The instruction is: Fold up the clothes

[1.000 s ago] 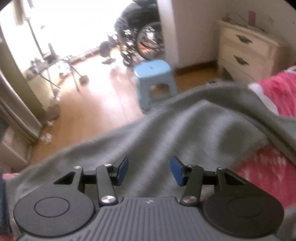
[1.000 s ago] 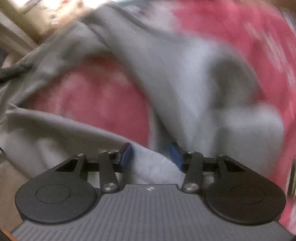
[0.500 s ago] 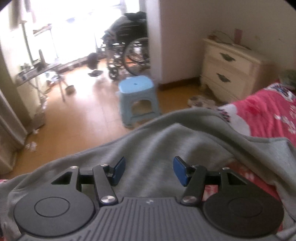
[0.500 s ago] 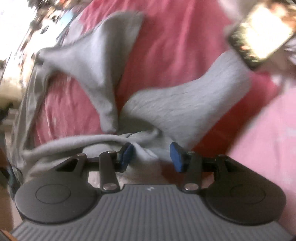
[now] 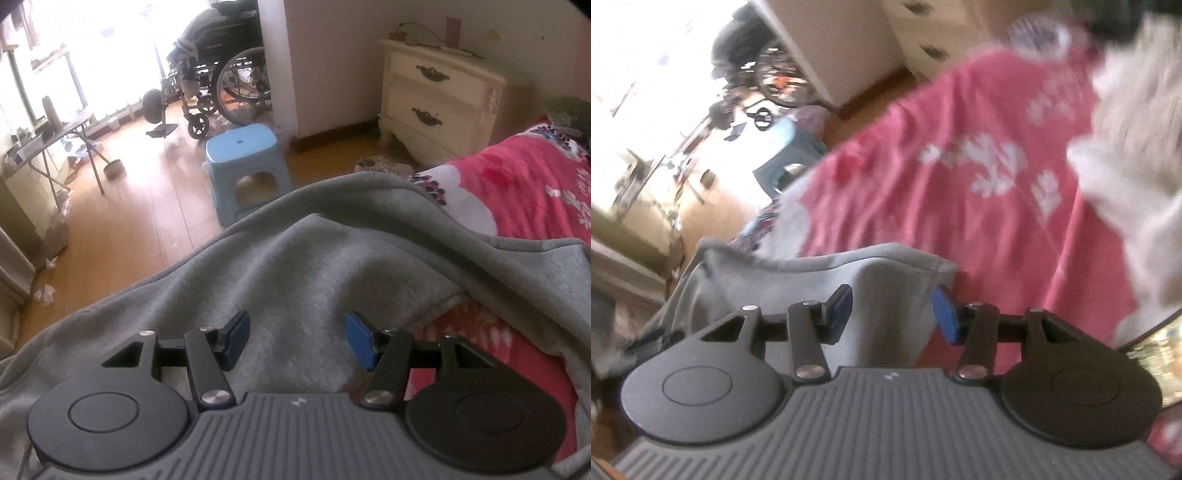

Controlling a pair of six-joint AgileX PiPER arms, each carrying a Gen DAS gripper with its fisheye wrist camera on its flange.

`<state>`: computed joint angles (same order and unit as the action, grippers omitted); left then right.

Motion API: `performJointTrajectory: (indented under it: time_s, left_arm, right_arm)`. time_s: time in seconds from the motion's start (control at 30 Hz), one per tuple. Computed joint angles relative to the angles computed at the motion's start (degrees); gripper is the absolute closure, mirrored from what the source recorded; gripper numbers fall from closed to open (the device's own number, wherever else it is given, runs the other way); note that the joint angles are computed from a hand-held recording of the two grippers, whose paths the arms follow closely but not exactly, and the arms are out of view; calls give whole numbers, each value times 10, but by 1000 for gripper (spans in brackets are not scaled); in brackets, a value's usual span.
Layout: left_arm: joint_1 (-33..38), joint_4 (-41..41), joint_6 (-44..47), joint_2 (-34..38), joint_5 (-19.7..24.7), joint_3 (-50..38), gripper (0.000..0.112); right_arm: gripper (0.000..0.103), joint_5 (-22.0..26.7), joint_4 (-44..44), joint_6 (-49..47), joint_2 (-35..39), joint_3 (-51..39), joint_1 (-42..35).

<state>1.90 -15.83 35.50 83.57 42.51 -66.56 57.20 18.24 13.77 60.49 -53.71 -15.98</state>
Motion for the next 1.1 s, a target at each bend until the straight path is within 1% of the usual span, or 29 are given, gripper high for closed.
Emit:
performJointTrajectory:
  time_s: [0.07, 0.17, 0.23, 0.27, 0.3, 0.33, 0.4, 0.43, 0.57, 0.7, 0.83, 0.87, 0.93, 1.0, 1.1]
  left_arm:
    - [-12, 9, -8, 5, -15, 7, 53]
    - [-22, 9, -6, 11, -33, 13, 53]
    - [-27, 8, -6, 15, -37, 17, 53]
    - [-27, 7, -7, 17, -37, 17, 53]
    - [-27, 4, -6, 19, -36, 17, 53]
    - [-23, -3, 0, 21, -34, 17, 53]
    - [-14, -22, 20, 24, -33, 15, 53]
    - [-11, -29, 28, 26, -35, 12, 53]
    - [0, -61, 53, 46, -37, -15, 53]
    - [-15, -22, 11, 84, 1, -82, 53]
    - [-35, 12, -19, 131, 62, -165, 53]
    - [-44, 26, -31, 148, 82, -192, 53]
    - [-57, 39, -48, 173, 108, -230, 53]
    - [-69, 49, -64, 202, 140, -275, 53]
    - [-84, 61, -86, 232, 174, -321, 53]
  right_arm:
    - [55, -25, 36, -16, 39, 23, -33]
    - [57, -44, 79, -52, 60, 60, -52]
    - [70, -59, 95, -82, 70, 79, -48]
    - [82, -68, 84, -89, 69, 82, -33]
    - [89, -77, 70, -90, 68, 82, -17]
    - [92, -76, 67, -91, 65, 78, -12]
    - [96, -76, 52, -94, 61, 62, -1]
    - [96, -79, 38, -94, 60, 50, 5]
    - [97, -88, -65, -75, 60, -15, 34]
    - [97, -82, -145, -55, 112, -99, 30]
    - [97, -54, -170, -62, 180, -188, 18]
    - [97, -46, -185, -67, 202, -211, 23]
    - [97, -29, -210, -81, 244, -255, 33]
    - [97, -12, -215, -104, 284, -299, 33]
    - [97, 11, -224, -132, 351, -376, 34]
